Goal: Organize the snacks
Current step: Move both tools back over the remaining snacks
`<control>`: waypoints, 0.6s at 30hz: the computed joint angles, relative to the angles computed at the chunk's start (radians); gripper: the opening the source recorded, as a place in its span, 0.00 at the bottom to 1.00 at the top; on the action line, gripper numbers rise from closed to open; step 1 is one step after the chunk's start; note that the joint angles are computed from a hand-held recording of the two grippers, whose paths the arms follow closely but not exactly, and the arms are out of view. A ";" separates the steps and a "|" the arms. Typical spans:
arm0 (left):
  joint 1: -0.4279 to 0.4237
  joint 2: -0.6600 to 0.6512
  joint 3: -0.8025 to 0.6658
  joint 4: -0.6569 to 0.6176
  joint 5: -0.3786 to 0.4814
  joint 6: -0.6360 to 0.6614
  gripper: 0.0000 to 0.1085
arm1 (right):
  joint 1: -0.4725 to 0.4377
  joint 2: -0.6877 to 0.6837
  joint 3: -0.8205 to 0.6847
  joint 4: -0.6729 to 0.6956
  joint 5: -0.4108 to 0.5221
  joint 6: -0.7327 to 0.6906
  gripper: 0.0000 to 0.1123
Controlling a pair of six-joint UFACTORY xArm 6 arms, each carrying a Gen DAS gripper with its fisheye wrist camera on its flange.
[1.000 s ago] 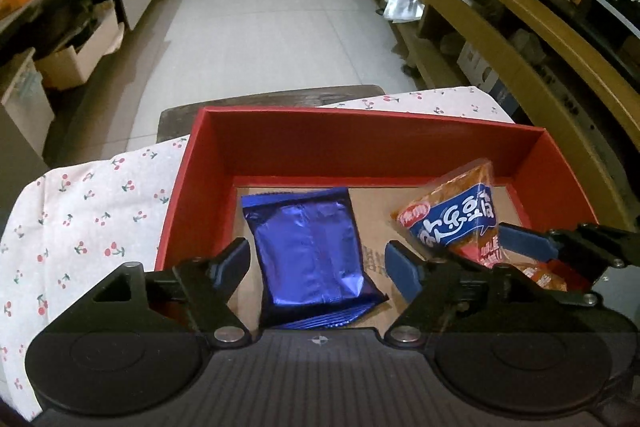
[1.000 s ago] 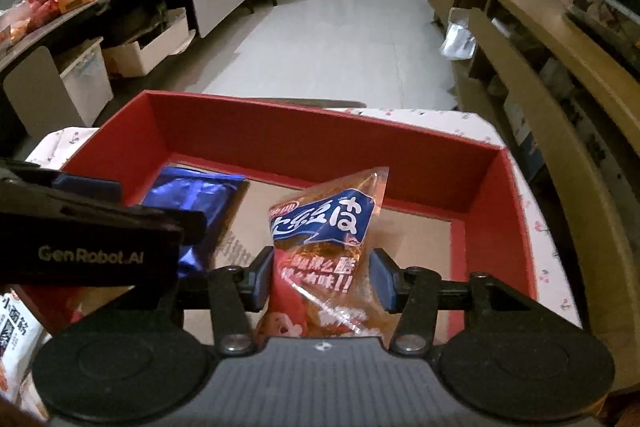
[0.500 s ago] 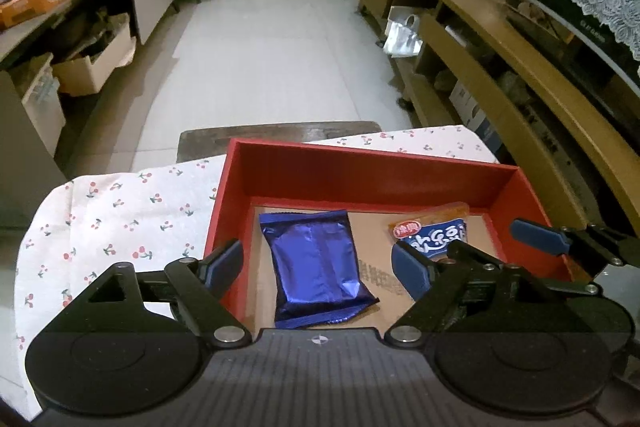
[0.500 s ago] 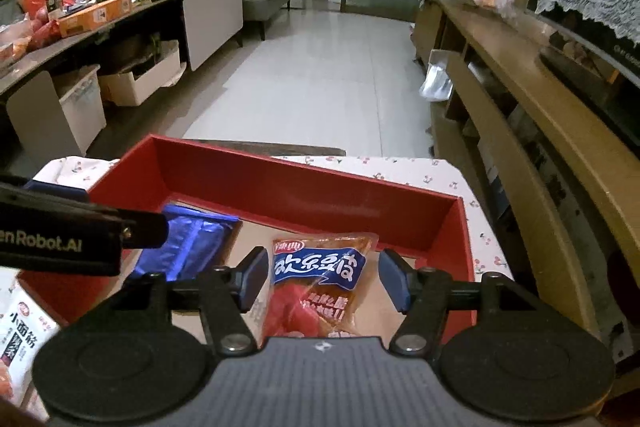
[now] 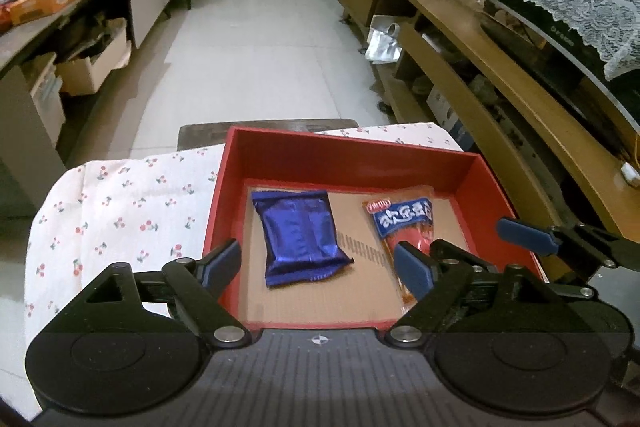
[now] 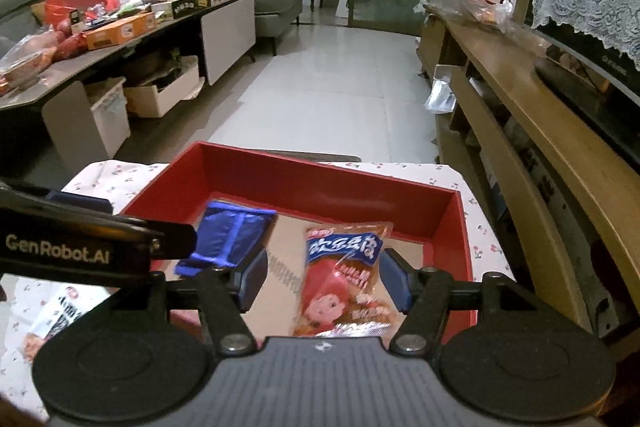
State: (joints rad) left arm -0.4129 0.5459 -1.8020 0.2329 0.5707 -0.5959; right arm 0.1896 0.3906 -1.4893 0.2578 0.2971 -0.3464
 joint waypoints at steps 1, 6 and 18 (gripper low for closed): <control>-0.001 -0.013 0.020 0.000 -0.008 0.001 0.81 | 0.003 -0.011 0.014 0.003 0.000 -0.003 0.74; -0.002 -0.070 0.107 -0.002 -0.038 0.000 0.81 | 0.016 -0.055 0.074 0.019 -0.017 -0.019 0.74; 0.004 -0.180 0.274 -0.014 -0.084 0.003 0.81 | 0.042 -0.136 0.181 0.108 -0.019 -0.092 0.74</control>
State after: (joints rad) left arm -0.4094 0.3655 -1.5285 0.2189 0.4862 -0.5927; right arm 0.2313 0.2543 -1.3085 0.3655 0.2779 -0.4379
